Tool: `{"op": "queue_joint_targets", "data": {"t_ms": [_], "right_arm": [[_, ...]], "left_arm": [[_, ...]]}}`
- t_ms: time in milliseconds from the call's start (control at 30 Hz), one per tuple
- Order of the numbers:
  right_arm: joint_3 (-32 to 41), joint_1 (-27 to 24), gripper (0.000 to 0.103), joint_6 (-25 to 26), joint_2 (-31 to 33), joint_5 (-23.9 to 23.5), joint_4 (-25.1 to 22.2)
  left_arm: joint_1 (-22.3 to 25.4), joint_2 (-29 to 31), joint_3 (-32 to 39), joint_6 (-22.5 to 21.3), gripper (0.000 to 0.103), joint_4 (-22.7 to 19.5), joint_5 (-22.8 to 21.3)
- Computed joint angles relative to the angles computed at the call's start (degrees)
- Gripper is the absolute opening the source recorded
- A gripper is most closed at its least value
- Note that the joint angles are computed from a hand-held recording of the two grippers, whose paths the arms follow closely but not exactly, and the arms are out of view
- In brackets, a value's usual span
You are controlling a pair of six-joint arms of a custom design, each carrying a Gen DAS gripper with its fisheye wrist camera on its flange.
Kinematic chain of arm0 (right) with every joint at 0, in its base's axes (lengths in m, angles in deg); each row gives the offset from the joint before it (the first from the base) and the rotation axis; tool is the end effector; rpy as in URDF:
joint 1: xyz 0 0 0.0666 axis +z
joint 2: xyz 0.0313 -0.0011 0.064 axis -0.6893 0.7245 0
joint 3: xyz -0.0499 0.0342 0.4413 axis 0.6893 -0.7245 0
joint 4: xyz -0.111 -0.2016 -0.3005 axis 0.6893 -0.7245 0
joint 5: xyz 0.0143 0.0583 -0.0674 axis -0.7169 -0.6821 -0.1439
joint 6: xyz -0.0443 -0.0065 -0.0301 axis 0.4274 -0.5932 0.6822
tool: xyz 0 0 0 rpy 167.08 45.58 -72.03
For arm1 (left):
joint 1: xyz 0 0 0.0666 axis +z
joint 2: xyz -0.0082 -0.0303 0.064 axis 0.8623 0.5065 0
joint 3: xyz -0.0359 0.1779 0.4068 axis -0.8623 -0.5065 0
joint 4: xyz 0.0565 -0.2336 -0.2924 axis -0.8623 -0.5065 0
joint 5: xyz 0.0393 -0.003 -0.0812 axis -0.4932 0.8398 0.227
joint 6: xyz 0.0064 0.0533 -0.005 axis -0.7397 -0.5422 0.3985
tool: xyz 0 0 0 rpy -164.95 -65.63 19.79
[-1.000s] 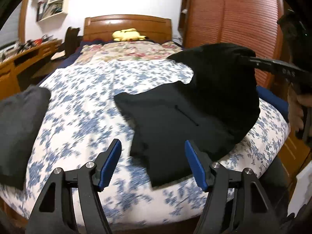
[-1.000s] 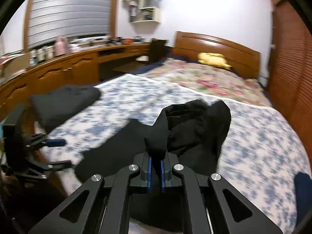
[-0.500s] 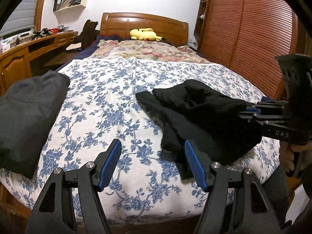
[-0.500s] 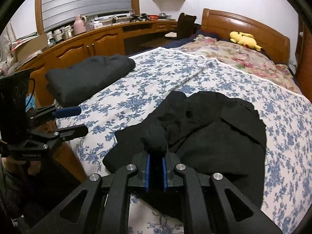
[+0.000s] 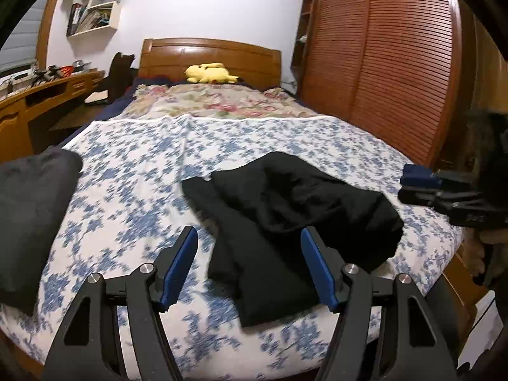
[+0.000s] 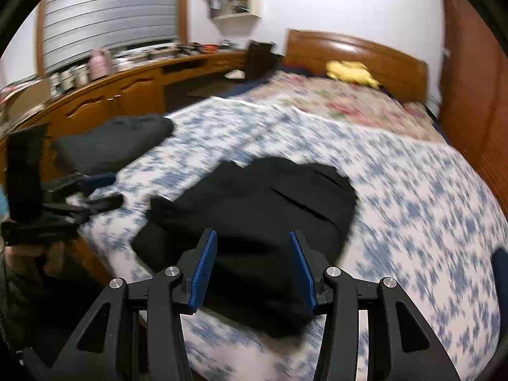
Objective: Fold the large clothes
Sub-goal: 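Open the right gripper and release the folded coat, then grasp the folded black coat bundle with the left gripper while the right gripper grasps it too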
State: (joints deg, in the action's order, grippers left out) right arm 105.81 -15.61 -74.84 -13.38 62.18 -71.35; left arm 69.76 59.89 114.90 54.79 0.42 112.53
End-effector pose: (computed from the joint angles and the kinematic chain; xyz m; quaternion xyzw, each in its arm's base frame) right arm 0.3285 0.1631 0.4515 -0.0838 0.8725 0.0311 0.4804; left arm 0.7187 0.1023 0.4310 0.2709 0.8248 -0.2423 0.4331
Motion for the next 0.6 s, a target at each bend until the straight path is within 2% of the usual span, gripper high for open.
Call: {"op": "queue_joint_targets", "data": {"t_ms": [100,167,333,500,600], "right_arm": [[-1.8,-1.89,0.048,-2.17,-0.88,0.87,-1.06],[-2.4,-2.83,0.043,-3.24,-0.69,0.19,-1.22],[-1.91,-3.68,0.042,-4.69,1.04,-2.12,-1.95],[-1.95,-2.9,0.042,-5.14,2.16,-3.88,-0.43],[-2.52,-2.11,0.042,-4.84,2.65,-3.03,0.67]], "left_arm": [[-0.67,-0.52,-0.67,-0.47,0.068,0.15,0.58],[-1.01,-1.09,-1.53,-0.53,0.068,0.73,1.42],[-1.59,-2.11,-3.26,-0.43,0.068,2.12,2.66],[-2.37,-1.97,-3.25,-2.73,0.068,-0.38,2.69],[-2.64,-1.73,-2.93,-4.09,0.068,-2.02,2.77]]}}
